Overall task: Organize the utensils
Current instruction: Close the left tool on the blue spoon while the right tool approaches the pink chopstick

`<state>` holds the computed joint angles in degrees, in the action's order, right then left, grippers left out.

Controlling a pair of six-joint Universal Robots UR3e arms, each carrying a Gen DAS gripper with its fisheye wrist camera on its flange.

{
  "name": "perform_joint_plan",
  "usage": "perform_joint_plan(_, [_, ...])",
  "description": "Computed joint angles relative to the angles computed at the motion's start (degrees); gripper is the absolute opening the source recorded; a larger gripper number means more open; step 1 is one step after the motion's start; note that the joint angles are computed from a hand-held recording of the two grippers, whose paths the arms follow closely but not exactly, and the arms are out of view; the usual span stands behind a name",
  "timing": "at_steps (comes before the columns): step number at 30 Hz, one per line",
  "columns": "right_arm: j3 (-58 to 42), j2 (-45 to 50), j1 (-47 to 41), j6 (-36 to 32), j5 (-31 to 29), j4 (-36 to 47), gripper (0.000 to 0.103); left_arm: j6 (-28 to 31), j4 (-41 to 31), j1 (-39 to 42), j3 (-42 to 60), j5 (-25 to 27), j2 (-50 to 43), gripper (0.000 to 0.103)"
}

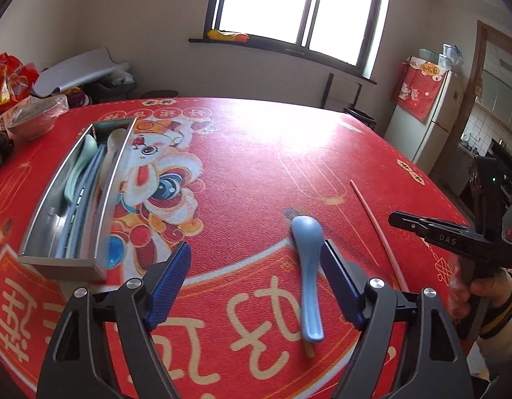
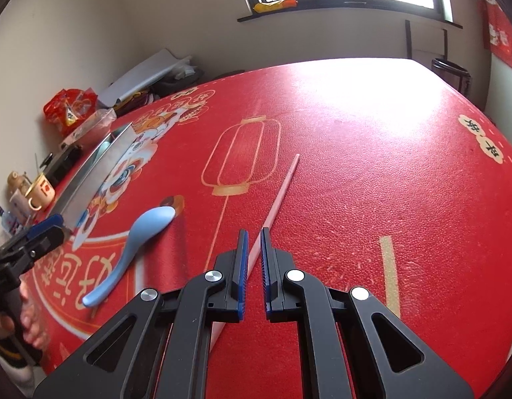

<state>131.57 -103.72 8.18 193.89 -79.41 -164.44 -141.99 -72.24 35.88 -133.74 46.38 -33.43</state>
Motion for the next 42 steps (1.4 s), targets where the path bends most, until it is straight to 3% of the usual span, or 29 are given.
perform_joint_plan(2, [0.6,-0.3,-1.2,0.2,1.3,-0.2,0.009,-5.6,9.9,-6.7,-1.2,3.8,-5.4,0.073])
perform_joint_plan(6, [1.7,-1.0,-3.3,0.3,4.3,-0.1,0.009,-11.2,20.0,-15.0,-1.1,8.7,-13.7,0.067])
perform_joint_plan(12, [2.8,-1.4,-4.4,0.2,6.4,-0.9,0.009,-16.0,25.7,-20.0,1.4,10.7,-24.9,0.054])
perform_joint_plan(21, [3.7,-2.2,-6.1,-0.4,8.9,-0.6,0.009,-16.2,21.0,-21.3,7.8,8.2,-35.1,0.044])
perform_joint_plan(23, [3.8,-2.2,-6.1,-0.4,8.9,-0.7,0.009,-16.3,19.6,-22.3,9.9,8.0,-37.3,0.038])
perform_joint_plan(27, [4.2,-2.5,-6.5,0.0,9.3,-1.1,0.009,-18.5,22.7,-25.3,11.9,10.1,-40.8,0.032])
perform_joint_plan(39, [4.8,-3.0,-7.2,-0.1,10.0,-1.2,0.009,-15.1,18.3,-27.2,11.3,8.4,-38.0,0.026])
perform_joint_plan(42, [4.8,-3.0,-7.2,0.1,10.1,-1.2,0.009,-14.8,20.5,-28.3,10.6,10.5,-37.9,0.026])
